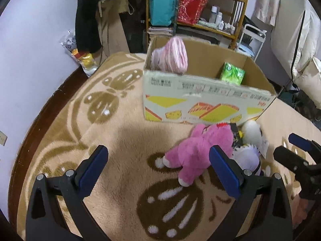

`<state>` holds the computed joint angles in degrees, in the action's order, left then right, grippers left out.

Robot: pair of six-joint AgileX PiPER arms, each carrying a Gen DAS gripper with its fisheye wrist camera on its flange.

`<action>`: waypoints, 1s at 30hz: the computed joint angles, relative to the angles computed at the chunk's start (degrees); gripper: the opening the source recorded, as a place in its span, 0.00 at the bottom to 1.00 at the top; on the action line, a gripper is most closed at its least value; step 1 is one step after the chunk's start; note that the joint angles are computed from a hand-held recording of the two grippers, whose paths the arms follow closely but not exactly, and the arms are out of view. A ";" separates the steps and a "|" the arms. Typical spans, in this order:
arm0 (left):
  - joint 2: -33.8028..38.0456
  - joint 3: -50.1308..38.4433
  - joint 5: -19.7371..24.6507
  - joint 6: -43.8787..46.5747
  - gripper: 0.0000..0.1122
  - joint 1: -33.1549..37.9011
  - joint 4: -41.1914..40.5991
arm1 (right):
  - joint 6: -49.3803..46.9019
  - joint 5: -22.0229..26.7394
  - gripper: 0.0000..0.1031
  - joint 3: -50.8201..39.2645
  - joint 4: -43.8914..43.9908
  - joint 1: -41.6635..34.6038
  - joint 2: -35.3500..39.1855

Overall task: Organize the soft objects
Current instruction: 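Lower the left tool onto the pink bear plush while the right tool grasps the purple-haired doll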

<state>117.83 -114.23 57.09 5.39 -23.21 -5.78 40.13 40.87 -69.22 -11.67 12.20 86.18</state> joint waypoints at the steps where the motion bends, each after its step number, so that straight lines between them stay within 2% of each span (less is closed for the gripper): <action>1: 0.07 0.48 -0.26 0.60 0.89 0.04 -0.44 | -0.40 -0.10 1.00 0.09 0.56 -0.25 0.28; 10: 2.20 1.04 0.27 7.99 0.89 -0.11 -5.92 | -2.47 0.06 1.00 -0.47 2.11 -0.51 2.92; 30: 11.23 -10.32 7.43 16.12 0.89 -3.02 -6.55 | -13.29 0.91 0.99 -0.36 16.01 -6.09 7.64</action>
<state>129.06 -124.54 64.52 21.51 -26.23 -12.32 26.84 41.78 -69.58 4.34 6.11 93.81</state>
